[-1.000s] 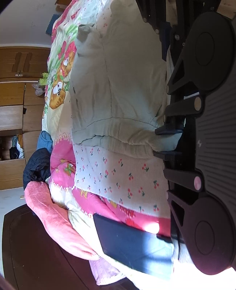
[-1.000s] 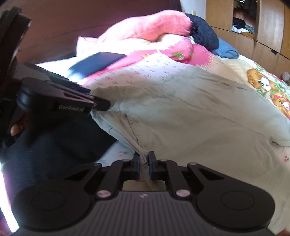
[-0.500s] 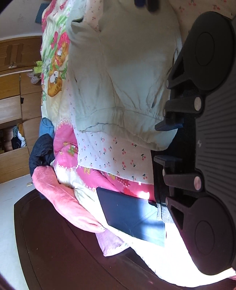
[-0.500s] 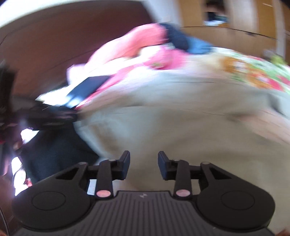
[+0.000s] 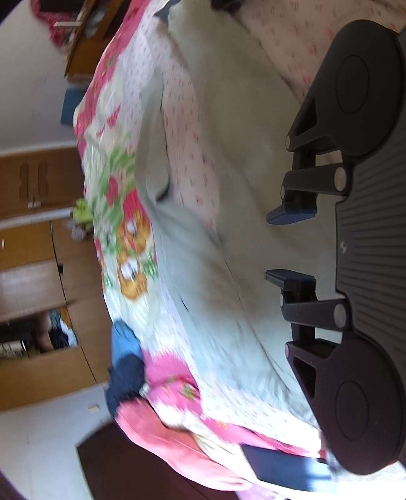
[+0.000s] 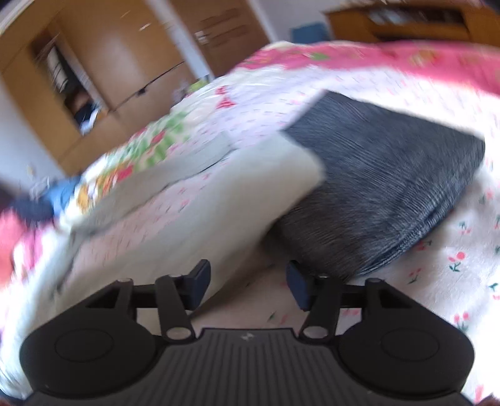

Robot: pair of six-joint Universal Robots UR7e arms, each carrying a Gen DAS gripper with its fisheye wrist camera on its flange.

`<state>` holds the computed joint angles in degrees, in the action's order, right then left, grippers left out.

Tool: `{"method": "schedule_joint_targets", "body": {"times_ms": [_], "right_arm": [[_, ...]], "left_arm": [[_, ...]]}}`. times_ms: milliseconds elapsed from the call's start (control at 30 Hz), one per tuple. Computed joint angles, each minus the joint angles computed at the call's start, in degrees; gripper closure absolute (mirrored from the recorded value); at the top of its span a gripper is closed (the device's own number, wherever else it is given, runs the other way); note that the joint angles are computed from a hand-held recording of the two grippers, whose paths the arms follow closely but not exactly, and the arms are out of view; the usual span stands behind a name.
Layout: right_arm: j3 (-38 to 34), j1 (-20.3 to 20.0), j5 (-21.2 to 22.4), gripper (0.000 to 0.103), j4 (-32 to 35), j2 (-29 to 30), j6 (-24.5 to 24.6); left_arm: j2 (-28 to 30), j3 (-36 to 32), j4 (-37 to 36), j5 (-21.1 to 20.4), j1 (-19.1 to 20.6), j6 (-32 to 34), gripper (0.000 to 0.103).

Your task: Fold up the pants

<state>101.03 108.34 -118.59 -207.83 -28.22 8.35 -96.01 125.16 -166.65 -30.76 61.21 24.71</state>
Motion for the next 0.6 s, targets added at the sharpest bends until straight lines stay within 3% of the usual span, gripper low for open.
{"method": "schedule_joint_targets", "body": {"times_ms": [67, 133, 167, 200, 233, 267, 333, 433, 533, 600], "right_arm": [[1.41, -4.44, 10.12, 0.047, -2.44, -0.52, 4.36], [2.29, -7.18, 15.83, 0.046, -5.18, -0.67, 7.75], [2.46, -7.95, 18.29, 0.049, -7.34, -0.31, 8.58], [3.31, -8.65, 19.56, 0.063, -9.05, -0.79, 8.61], [4.02, -8.28, 19.0, 0.085, -10.5, -1.27, 8.03], [4.82, -8.1, 19.14, 0.092, -12.85, -1.7, 6.22], [5.61, -7.28, 17.61, 0.094, -16.94, -2.48, 2.22], [6.03, -5.82, 11.99, 0.095, -17.14, -4.25, -0.23], [4.51, -4.9, 7.9, 0.091, -14.66, -4.33, -1.85], [2.93, -3.41, 2.17, 0.09, -9.23, -4.08, -1.08]], "left_arm": [[2.13, -0.13, 0.53, 2.22, -2.88, 0.11, 0.055], [3.84, -0.29, 0.08, 2.83, -5.03, 0.57, 0.047], [4.59, -0.55, -0.45, 2.37, -5.53, 1.49, 0.044], [5.49, -0.84, -1.51, 1.66, -5.78, 3.13, 0.043], [6.3, -1.02, -2.83, 1.05, -5.88, 4.8, 0.043], [6.8, -1.25, -3.86, 0.18, -5.63, 6.07, 0.043], [7.24, -1.99, -4.11, -2.41, -4.42, 6.79, 0.043], [8.44, -3.45, -5.12, -6.5, -1.41, 8.44, 0.042], [9.49, -4.22, -8.27, -11.0, 2.08, 12.55, 0.042], [10.14, -4.72, -10.87, -13.26, 4.16, 15.64, 0.042]]}}
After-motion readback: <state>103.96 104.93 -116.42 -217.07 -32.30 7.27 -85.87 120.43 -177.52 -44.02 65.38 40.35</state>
